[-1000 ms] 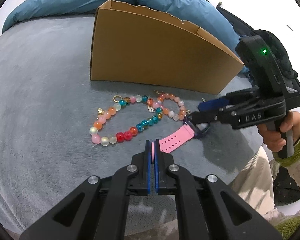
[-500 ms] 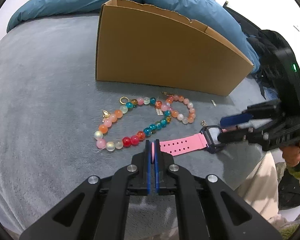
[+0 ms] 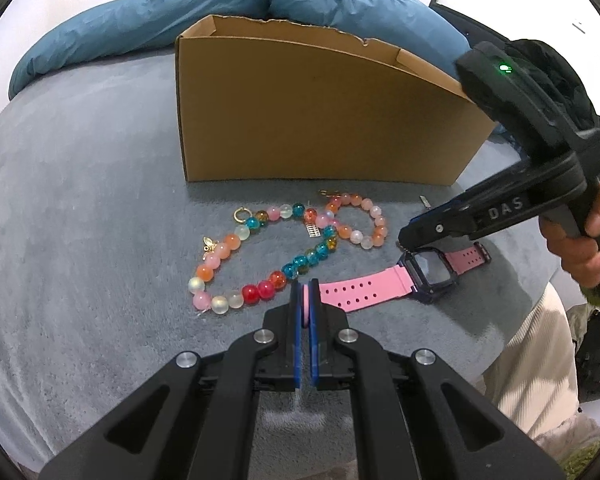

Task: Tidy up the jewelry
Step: 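Close the right tool on the watch strap beside the face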

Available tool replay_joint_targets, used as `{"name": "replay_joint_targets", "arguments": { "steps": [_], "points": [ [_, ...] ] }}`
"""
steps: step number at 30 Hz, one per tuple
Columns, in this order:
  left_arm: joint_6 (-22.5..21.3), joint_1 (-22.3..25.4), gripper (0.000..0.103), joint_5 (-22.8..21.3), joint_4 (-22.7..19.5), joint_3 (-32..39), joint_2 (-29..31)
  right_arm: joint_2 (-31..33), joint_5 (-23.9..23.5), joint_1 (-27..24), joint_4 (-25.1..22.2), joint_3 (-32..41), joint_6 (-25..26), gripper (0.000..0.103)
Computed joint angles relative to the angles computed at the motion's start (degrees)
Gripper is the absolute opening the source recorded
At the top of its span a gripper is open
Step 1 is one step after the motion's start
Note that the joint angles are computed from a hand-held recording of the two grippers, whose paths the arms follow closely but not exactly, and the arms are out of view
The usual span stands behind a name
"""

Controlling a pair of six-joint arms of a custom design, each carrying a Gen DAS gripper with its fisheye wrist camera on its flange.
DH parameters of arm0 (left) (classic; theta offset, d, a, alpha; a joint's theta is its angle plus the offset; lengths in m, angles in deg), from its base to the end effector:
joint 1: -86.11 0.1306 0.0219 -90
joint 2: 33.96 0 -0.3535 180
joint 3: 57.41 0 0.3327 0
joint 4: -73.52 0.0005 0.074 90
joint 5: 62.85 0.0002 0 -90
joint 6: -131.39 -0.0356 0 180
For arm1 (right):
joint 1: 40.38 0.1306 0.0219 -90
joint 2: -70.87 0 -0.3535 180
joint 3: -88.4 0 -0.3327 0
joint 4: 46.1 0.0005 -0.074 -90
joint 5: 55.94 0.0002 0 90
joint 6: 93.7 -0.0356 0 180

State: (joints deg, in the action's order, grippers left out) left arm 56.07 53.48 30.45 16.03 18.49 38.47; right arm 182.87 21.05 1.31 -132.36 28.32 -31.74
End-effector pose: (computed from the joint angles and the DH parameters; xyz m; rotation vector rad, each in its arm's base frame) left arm 0.2609 -0.1701 0.3990 0.4230 2.5247 -0.4010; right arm 0.3726 0.3419 0.3977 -0.4002 3.0434 0.4663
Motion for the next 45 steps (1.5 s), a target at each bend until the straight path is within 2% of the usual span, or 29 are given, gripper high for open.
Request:
{"name": "replay_joint_targets", "arguments": {
  "steps": [4, 8, 13, 15, 23, 27, 29, 31, 33, 35, 40, 43, 44, 45],
  "points": [
    [-0.3, 0.2, 0.003, 0.3, 0.7, -0.2, -0.3, 5.0, 2.6, 0.7, -7.1, 7.3, 5.0, 0.015],
    [-0.1, 0.5, 0.003, 0.7, 1.3, -1.5, -1.6, 7.3, 5.6, 1.6, -10.3, 10.9, 6.9, 0.008],
    [-0.3, 1.3, 0.003, 1.5, 1.0, -2.1, -2.3, 5.3, 9.5, 3.1, -8.3, 8.1, 3.1, 0.002],
    [-0.6, 1.7, 0.003, 1.8, 0.9, -2.3, -2.5, 1.5, 9.7, 3.8, -5.8, 2.9, 0.6, 0.001],
    [-0.1, 1.3, 0.003, 1.2, -0.8, -1.6, -4.3, -1.1, 11.4, 4.0, -2.9, -1.1, -2.3, 0.001],
    [0.1, 1.6, 0.003, 0.9, -2.8, -1.4, -5.5, -4.2, 11.4, 4.3, 2.4, -7.3, -4.7, 0.001],
    [0.4, 1.3, 0.003, 0.4, -3.4, -1.5, -5.5, -7.8, 11.0, 4.3, 6.7, -11.3, -6.6, 0.001],
    [0.9, 0.9, 0.003, -0.1, -3.6, -1.5, -5.6, -11.9, 11.0, 3.4, 10.7, -16.1, -7.5, 0.008],
    [1.4, 0.5, 0.003, -0.5, -3.6, -1.5, -5.5, -16.3, 13.1, 3.6, 12.4, -18.9, -9.6, 0.03],
    [2.0, 0.1, 0.003, -1.2, -3.7, -1.3, -5.2, -20.5, 15.1, 3.8, 14.4, -22.6, -12.3, 0.036],
    [2.9, 0.2, 0.003, -2.1, -4.6, -0.8, -4.0, -30.3, 12.7, 2.4, 20.8, -34.6, -20.5, 0.042],
    [3.2, -0.2, 0.003, -3.4, -5.0, -0.6, -3.3, -32.5, 9.9, 1.3, 24.9, -39.6, -23.6, 0.042],
    [3.4, -0.3, 0.003, -3.7, -5.2, -0.5, -3.0, -32.6, 9.1, 0.1, 24.0, -38.8, -23.1, 0.042],
    [3.6, -0.3, 0.003, -3.8, -5.2, -0.5, -2.9, -33.2, 8.2, -0.4, 26.1, -40.3, -23.5, 0.043]
  ]
}}
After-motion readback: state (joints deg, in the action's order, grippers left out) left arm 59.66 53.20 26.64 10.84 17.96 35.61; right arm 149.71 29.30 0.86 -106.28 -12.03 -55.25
